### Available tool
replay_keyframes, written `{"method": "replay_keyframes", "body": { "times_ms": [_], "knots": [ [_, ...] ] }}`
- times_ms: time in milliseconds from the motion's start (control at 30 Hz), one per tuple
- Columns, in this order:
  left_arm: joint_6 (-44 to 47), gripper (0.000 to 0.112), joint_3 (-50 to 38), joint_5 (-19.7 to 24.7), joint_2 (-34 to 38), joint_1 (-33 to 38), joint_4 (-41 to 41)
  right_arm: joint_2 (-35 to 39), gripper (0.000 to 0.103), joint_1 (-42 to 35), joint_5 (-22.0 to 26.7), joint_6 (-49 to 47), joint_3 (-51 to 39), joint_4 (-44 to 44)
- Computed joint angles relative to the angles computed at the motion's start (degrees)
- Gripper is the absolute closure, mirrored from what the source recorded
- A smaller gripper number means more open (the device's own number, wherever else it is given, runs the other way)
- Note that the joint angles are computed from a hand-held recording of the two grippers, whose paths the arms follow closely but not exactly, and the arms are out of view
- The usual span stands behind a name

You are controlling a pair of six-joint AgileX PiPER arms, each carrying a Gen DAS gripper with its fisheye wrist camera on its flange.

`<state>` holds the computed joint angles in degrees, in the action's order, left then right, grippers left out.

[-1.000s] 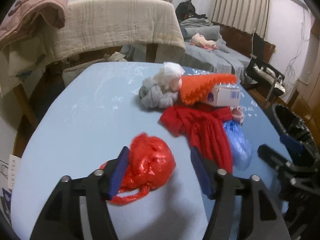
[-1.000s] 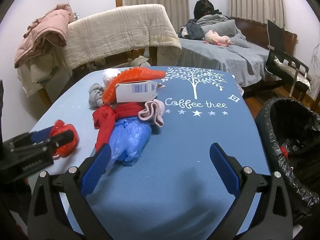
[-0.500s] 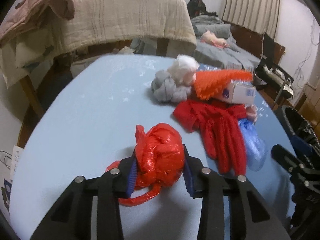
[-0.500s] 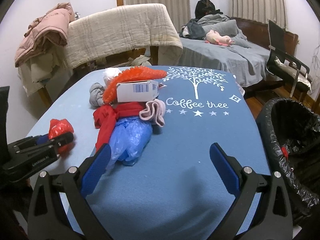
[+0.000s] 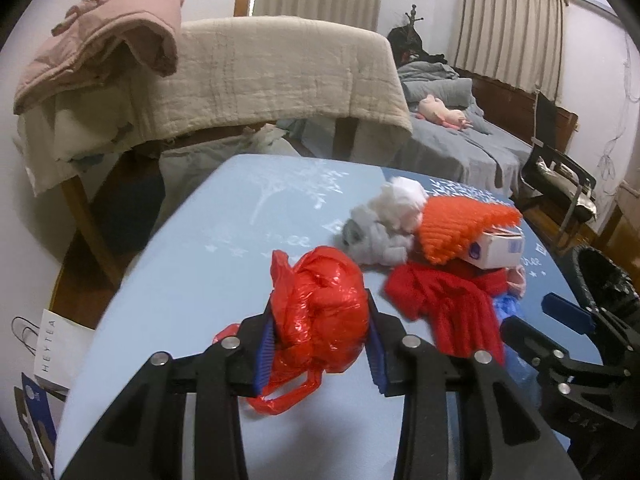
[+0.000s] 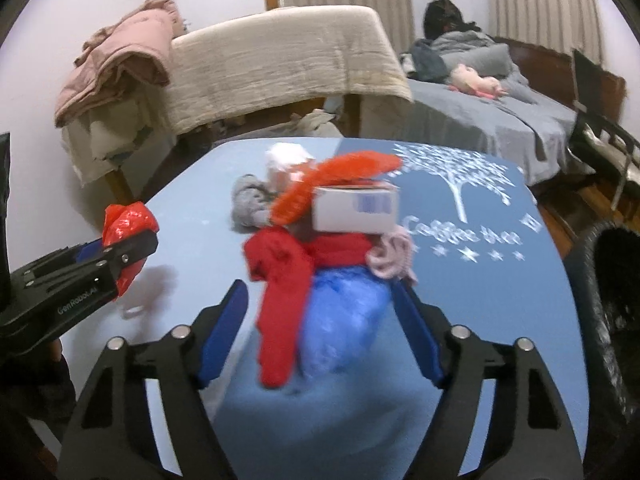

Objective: Collect trash
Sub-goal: 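Grasp the red scarf with the right gripper while the left holds the red bag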

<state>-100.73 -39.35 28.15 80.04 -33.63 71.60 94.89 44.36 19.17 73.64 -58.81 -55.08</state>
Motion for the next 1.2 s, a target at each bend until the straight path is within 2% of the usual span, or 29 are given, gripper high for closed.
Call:
{"method": "replay_keyframes", "body": {
  "times_ms": [233, 300, 333, 400, 500, 700, 833, 1000, 1133, 1200],
  "knots": [
    [1.2, 0.074, 1.1, -1.6, -1.1, 3.3, -0.1, 6.6, 0.051, 0.9, 3.5, -12.8, -8.1, 11.4],
    [1.3, 0.074, 1.4, -2.2, -1.1, 3.8, -0.1, 8.3, 0.067, 1.0, 4.9, -16.9, -10.1, 14.9],
    [1.2, 0.074, 1.5, -2.3, -1.1, 3.9, -0.1, 8.6, 0.071, 1.2, 5.0, -17.3, -10.3, 15.1],
    [1.2, 0.074, 1.8, -2.7, -1.2, 4.1, -0.2, 8.3, 0.093, 1.1, 4.5, -20.2, -10.3, 17.0],
    [1.3, 0.073, 2.0, -2.8, -1.6, 4.2, -0.6, 6.0, 0.098, 0.1, 1.3, -25.9, -8.8, 22.9],
    [0.2, 0.073, 1.8, -1.4, -2.3, 2.2, 0.5, 0.1, 0.099, -0.4, -1.1, -32.0, -5.2, 28.3],
    [0.9, 0.073, 1.3, 0.0, -3.0, -0.2, -0.3, -4.5, 0.099, -0.7, -2.1, -32.7, -2.2, 29.4],
    [1.7, 0.073, 0.4, 1.0, -2.2, -2.4, -1.2, -6.5, 0.098, -0.8, 0.1, -29.7, 0.5, 24.2],
    [2.8, 0.073, 0.1, 0.3, -0.7, -2.9, -2.7, -6.4, 0.091, -2.7, 0.1, -34.0, 3.2, 30.1],
    [2.5, 0.073, 0.1, 0.3, -0.1, -3.4, -2.6, -7.3, 0.076, -3.4, -0.4, -35.6, 4.9, 32.2]
  ]
}}
